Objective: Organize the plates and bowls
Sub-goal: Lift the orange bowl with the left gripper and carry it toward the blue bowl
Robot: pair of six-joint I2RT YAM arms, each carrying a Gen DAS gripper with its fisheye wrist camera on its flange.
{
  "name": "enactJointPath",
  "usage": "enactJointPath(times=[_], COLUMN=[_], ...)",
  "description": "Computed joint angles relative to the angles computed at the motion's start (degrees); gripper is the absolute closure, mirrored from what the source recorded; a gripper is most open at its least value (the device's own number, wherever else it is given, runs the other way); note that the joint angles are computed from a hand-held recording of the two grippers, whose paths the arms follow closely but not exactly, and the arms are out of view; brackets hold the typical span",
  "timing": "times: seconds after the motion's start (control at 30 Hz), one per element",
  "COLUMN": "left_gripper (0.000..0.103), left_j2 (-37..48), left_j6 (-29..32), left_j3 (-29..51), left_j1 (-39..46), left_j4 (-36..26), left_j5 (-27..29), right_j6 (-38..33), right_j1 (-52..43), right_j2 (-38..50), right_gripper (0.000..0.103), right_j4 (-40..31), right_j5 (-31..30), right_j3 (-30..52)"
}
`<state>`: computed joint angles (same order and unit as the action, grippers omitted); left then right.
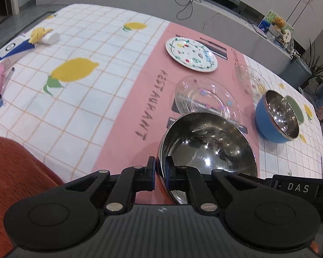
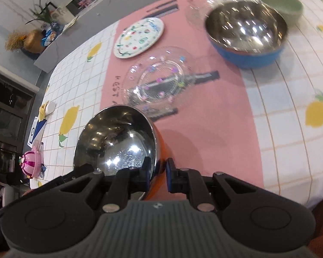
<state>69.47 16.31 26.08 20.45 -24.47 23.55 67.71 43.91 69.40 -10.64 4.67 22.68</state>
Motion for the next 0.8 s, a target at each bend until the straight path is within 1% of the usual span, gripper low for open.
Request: enactJointPath(times=[0.17,0.27,0.37,0.43,0.53,0.6,0.67,0.73,0.8], left_gripper=[0.093,0.093,0.094,0.094,0.093,0.092,0.091,0.086,0.071], left_j2=[0.48,1.95,1.47,1.19,1.64,2.27,2.7,2.8,2.69], left_j6=[-1.66,-2.44,-2.71,-2.63,-2.27,-2.24,-2.2,-2.12,-2.67], left_j3=[-1.03,-1.82,-3.08,-3.47,-3.19,-2.95,-2.94,-3.19,-3.38], left_j1=[-1.4,-1.96,-2.77,-3.2,-2.5,-2.15,-1.9,-1.93,-1.94], left_j4=[1.18,3.17,5.27,5.63,5.25,5.15,5.4,6.09,6.62], left_j5=[-1.37,-1.92,-2.68,-3.18,-2.52,-2.07,-1.79,-1.72,-1.98], right_j6=[0.88,0.79,0.11,-0.25,-0.34,-0.08,-0.08,-0.13,-0.09], right_j1=[-0.17,0.06,0.15,0.31,-0.04,-0.49,-0.08,0.2,0.13], right_j2=[-0.12,1.52,2.31,2.44,2.13,2.01,2.16,1.94,1.22], right_gripper=[0.091,0.091,0.091,0.091,0.09,0.087,0.086,0.084,0.068], right_j4=[0.51,1.59,2.96,2.83,3.61,4.54,4.17,3.48,3.06], right_j5=[-0.09,0.49,1.04,1.27,0.86,0.02,0.56,1.17,1.41], right_j3=[-1.14,-1.27,-1.68,-1.51,-2.11,-2.68,-2.4,-2.05,-2.09])
